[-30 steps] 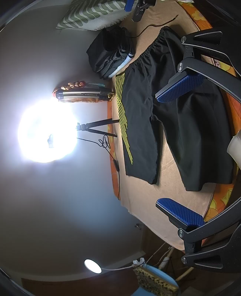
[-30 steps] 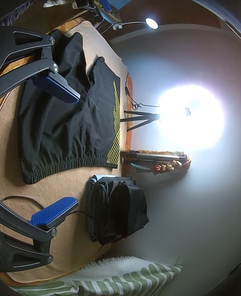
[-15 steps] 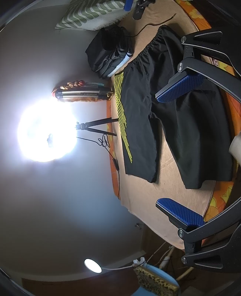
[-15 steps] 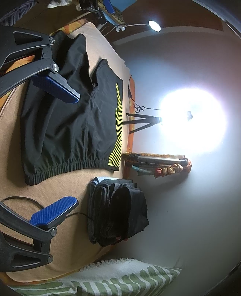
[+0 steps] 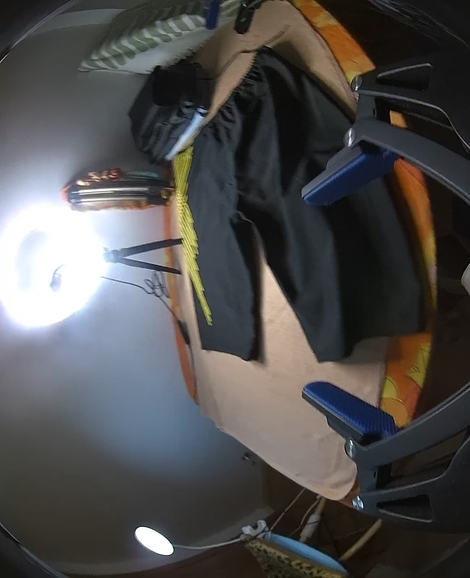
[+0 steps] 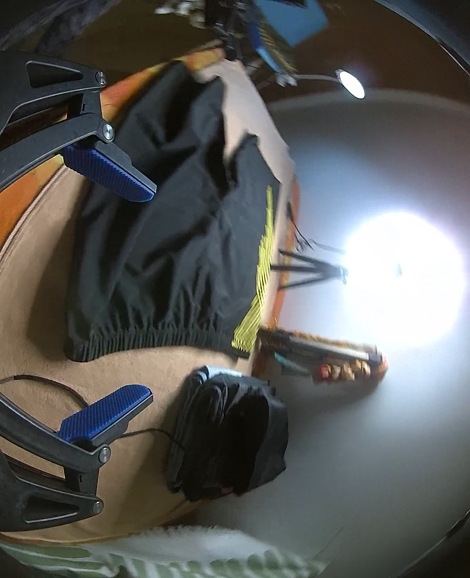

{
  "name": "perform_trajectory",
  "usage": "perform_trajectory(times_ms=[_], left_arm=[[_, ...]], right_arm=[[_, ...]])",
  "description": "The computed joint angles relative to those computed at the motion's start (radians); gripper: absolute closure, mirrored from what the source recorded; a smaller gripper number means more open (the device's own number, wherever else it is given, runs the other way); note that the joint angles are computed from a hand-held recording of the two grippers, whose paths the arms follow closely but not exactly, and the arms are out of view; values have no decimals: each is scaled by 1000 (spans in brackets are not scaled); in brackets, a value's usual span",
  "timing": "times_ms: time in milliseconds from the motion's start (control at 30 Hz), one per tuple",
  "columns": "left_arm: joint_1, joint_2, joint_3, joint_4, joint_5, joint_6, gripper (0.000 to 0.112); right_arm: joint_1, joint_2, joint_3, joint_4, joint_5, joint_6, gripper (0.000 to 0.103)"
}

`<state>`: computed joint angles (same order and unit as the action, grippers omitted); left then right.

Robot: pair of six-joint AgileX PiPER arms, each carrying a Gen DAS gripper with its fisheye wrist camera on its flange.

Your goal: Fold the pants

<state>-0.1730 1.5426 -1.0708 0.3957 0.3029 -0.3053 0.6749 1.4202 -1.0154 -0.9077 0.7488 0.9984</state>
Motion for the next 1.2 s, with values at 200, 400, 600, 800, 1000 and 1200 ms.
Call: perform_trajectory(times_ms=[200,400,600,800,1000,1200], left_arm=[[43,-9,51,-158,32,280,37],[116,17,61,-523,107,683,57],[122,65,61,-648,161,866,70],[105,110,39,-606,172,848,70],[122,142,6,-666,201,899,76],[124,160,-9,-717,213,968,90]], right_arm=[[-16,-1,27,81,-62,-159,4],[-3,44,24,184,-69,-335,17],[7,107,5,272,-63,-471,29],[-16,160,-23,333,-61,-562,35],[-41,223,-61,388,-57,-651,42],[-49,279,-96,430,-59,-725,47]])
